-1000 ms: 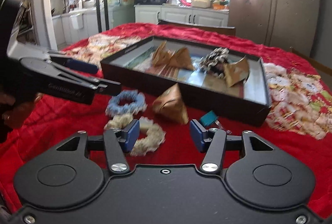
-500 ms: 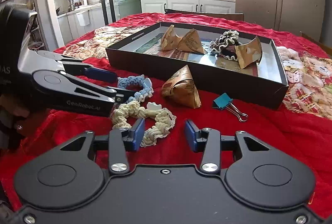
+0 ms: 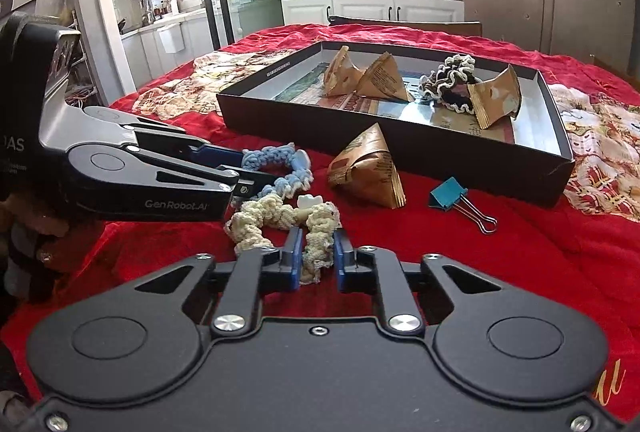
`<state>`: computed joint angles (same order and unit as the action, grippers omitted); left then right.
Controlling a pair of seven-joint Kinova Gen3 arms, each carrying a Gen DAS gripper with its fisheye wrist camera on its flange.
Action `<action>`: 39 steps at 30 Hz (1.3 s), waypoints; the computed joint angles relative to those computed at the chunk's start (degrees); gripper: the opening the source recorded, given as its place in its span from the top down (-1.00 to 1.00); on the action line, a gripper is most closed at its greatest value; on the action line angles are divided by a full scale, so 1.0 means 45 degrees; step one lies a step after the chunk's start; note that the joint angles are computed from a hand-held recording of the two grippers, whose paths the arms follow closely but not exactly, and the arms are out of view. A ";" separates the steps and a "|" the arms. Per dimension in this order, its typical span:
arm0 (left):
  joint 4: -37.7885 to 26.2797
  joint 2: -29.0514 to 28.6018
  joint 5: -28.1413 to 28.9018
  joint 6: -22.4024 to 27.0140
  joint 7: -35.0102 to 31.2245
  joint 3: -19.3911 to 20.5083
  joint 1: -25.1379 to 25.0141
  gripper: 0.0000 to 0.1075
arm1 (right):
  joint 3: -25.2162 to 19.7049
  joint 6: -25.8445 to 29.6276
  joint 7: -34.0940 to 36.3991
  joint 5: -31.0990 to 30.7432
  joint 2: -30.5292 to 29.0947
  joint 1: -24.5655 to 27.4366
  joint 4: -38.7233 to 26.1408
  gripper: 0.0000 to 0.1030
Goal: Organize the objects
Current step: 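Grasp the cream rope scrunchie with the right tool while the left tool grasps the blue scrunchie, then lift both scrunchies and carry them over the black box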
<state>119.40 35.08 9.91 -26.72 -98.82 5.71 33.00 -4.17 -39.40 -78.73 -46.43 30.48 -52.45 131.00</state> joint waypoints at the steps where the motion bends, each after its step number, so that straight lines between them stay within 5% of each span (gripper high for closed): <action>1: 0.0009 0.0000 0.0021 -0.0020 -0.0002 -0.0006 0.0015 0.54 | -0.0002 -0.0030 0.0007 0.0000 0.0004 -0.0018 0.0010 0.74; 9: 0.0173 -0.0093 -0.0071 -0.0180 0.0072 0.0095 -0.0076 0.72 | 0.0010 -0.0226 0.0340 -0.0326 -0.0064 -0.0227 0.0052 0.76; 39: 0.1330 -0.1514 0.0004 -0.1564 0.0156 0.0343 -0.0361 0.72 | -0.0750 -0.2363 0.3009 -0.2875 -0.1230 -0.0789 0.0373 0.76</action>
